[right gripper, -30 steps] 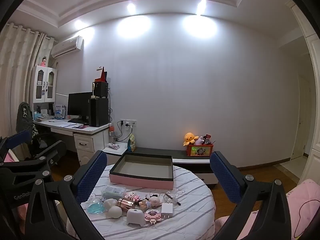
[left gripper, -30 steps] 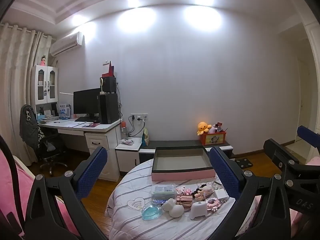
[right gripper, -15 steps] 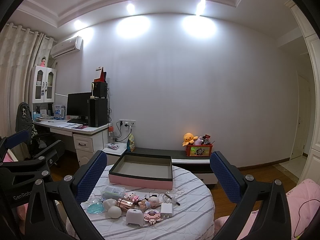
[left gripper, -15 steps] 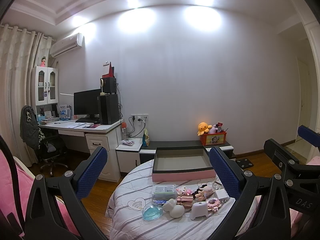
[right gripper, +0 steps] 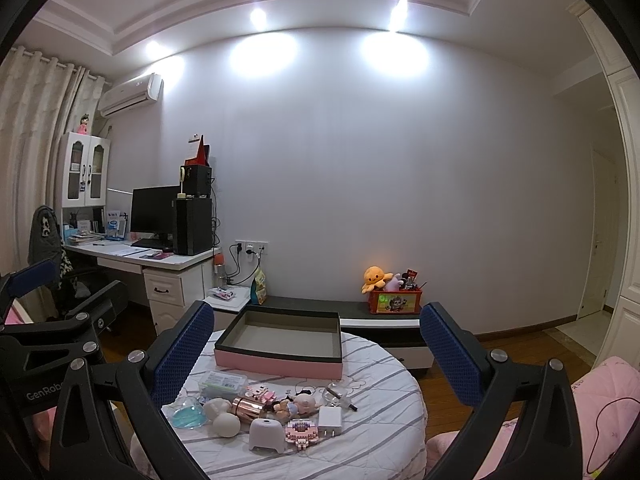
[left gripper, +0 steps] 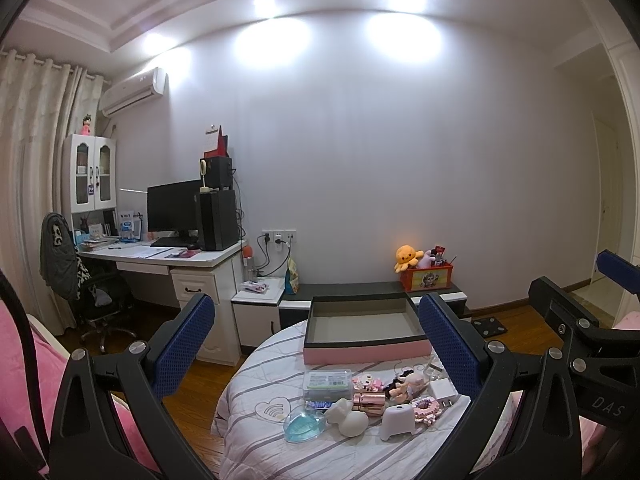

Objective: Organize rigid objects

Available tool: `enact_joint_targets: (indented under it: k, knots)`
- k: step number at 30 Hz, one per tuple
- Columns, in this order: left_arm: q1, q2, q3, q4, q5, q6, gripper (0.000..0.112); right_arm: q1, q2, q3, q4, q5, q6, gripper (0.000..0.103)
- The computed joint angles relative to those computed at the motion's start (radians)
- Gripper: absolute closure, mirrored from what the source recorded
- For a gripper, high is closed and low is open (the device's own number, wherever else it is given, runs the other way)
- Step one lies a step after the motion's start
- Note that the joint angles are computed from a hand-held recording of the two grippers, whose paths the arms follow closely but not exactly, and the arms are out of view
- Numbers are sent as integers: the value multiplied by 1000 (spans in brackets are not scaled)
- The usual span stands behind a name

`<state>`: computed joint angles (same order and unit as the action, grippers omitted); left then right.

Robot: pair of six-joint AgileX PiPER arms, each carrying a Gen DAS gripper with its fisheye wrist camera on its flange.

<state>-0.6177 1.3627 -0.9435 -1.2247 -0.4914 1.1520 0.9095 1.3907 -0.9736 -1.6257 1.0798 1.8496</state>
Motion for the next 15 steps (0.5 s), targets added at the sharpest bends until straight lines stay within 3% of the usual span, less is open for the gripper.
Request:
enact_joint_targets:
  k: [15]
  knots:
    - [-11,-10,-5,-32,-9,37,9,1,-2,1,-1,2,0,0]
